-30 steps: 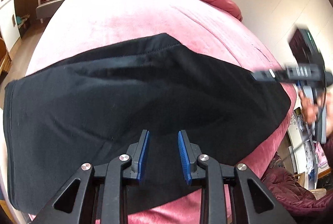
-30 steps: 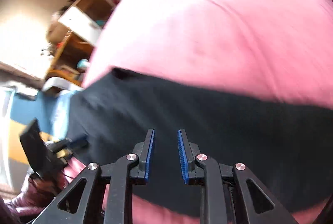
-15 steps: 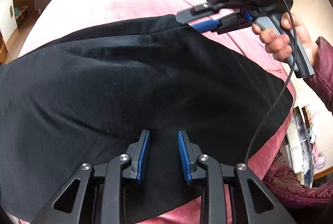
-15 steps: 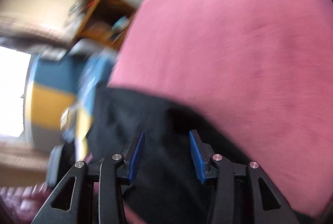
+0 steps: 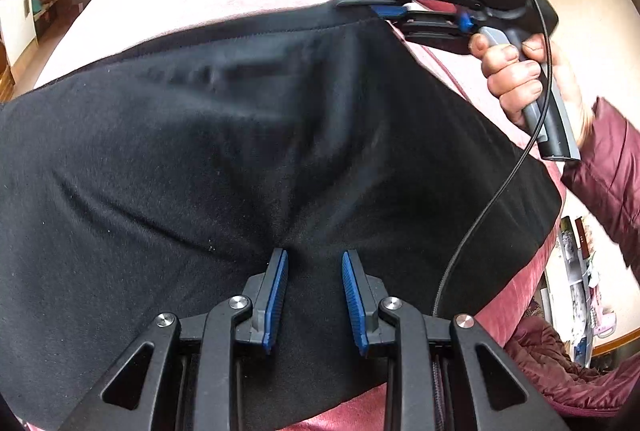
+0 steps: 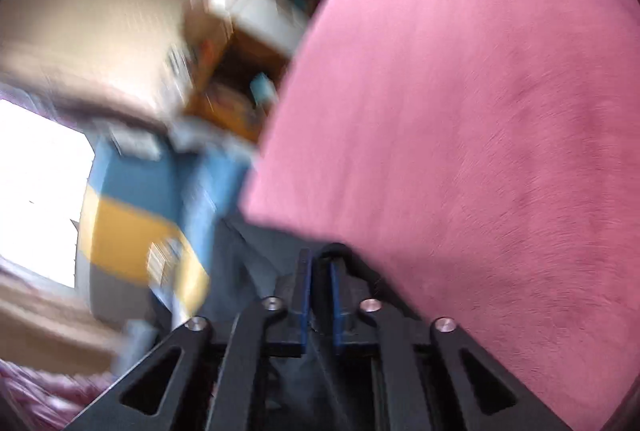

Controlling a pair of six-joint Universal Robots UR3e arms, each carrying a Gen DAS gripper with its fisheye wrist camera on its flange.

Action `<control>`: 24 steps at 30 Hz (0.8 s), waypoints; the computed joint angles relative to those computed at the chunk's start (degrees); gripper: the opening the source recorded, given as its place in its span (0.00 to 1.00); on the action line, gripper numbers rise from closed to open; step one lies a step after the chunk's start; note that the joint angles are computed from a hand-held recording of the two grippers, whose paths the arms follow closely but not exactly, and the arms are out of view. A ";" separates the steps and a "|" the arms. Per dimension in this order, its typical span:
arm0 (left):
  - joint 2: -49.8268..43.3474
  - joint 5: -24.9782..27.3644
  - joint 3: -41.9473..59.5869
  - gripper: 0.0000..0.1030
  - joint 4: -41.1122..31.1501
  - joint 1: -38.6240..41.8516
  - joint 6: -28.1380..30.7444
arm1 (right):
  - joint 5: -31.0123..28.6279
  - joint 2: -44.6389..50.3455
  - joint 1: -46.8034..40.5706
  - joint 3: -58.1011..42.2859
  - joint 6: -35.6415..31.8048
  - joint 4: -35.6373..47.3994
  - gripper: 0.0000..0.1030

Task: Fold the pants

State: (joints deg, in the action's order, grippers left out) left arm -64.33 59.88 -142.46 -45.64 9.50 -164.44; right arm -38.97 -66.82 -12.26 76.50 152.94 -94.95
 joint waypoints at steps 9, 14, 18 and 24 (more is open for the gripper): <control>3.48 -1.95 0.27 0.28 -6.08 4.18 3.19 | -6.11 -6.62 -3.00 6.05 4.08 -5.45 0.05; 13.11 -4.70 -0.34 0.28 -15.00 10.82 8.54 | -6.09 -14.10 -3.85 6.80 -2.91 3.34 0.25; 20.88 -6.30 0.76 0.28 -25.37 20.28 14.25 | -14.38 -17.09 2.24 9.23 -0.53 -3.77 0.40; 21.01 1.56 -1.33 0.26 -25.09 28.81 15.01 | -34.11 -8.90 13.07 6.84 5.46 -16.09 0.08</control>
